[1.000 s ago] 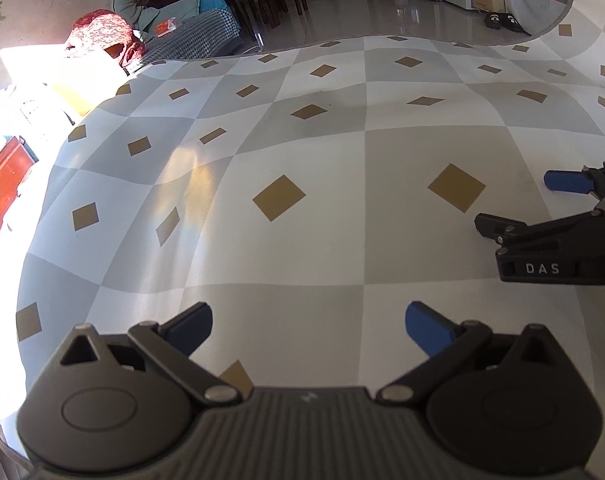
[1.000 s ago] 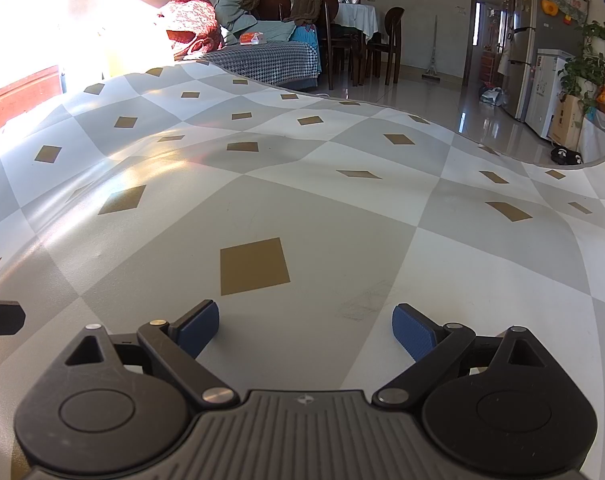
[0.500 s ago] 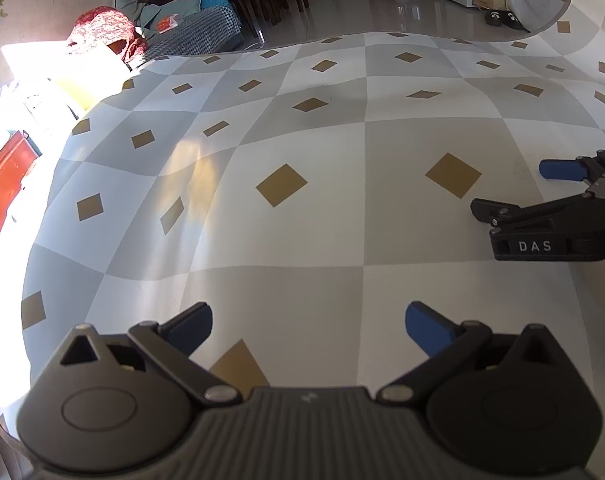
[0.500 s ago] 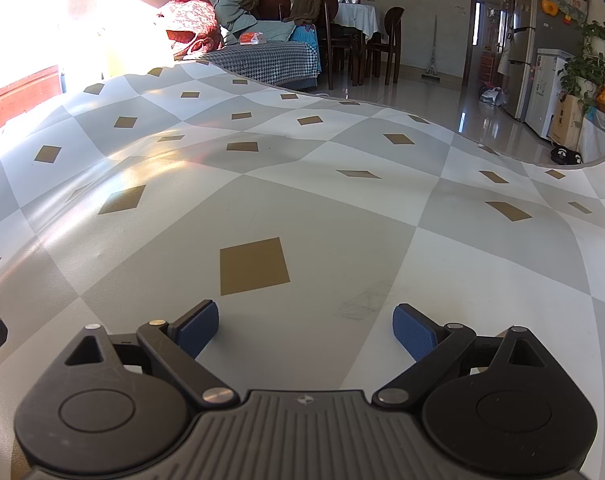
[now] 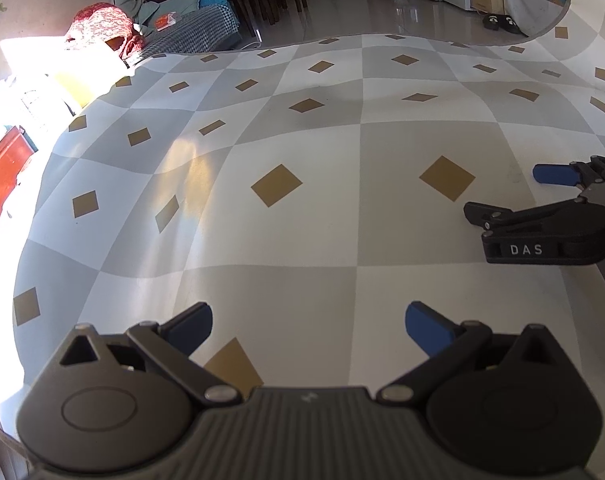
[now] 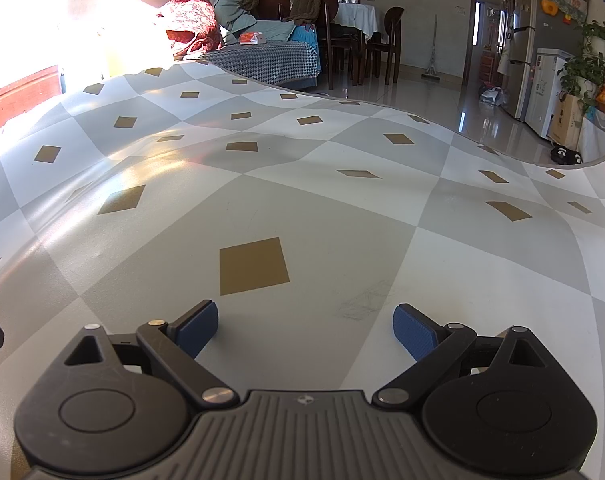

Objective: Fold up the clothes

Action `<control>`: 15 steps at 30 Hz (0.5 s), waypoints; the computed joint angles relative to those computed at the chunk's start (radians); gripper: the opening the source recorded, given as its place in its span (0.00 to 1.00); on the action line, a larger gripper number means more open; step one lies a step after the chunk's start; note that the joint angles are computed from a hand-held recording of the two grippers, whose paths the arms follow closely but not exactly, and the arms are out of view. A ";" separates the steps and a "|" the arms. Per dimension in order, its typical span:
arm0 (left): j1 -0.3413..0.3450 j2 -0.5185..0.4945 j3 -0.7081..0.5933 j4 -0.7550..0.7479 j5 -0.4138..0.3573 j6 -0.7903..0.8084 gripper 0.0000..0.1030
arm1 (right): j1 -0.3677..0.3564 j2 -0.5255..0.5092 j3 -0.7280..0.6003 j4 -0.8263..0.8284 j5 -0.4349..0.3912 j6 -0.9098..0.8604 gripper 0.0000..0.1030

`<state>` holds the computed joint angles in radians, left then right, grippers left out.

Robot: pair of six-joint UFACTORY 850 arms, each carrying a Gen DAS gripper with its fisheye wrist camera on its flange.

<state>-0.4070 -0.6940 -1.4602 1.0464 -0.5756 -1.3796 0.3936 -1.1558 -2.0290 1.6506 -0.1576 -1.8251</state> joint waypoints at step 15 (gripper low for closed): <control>-0.009 0.029 0.004 0.000 0.073 0.023 1.00 | 0.000 0.000 0.000 -0.001 0.000 0.002 0.92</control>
<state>-0.4157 -0.6650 -1.4561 1.0468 -0.5027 -1.3564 0.3935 -1.1558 -2.0289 1.6491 -0.1579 -1.8235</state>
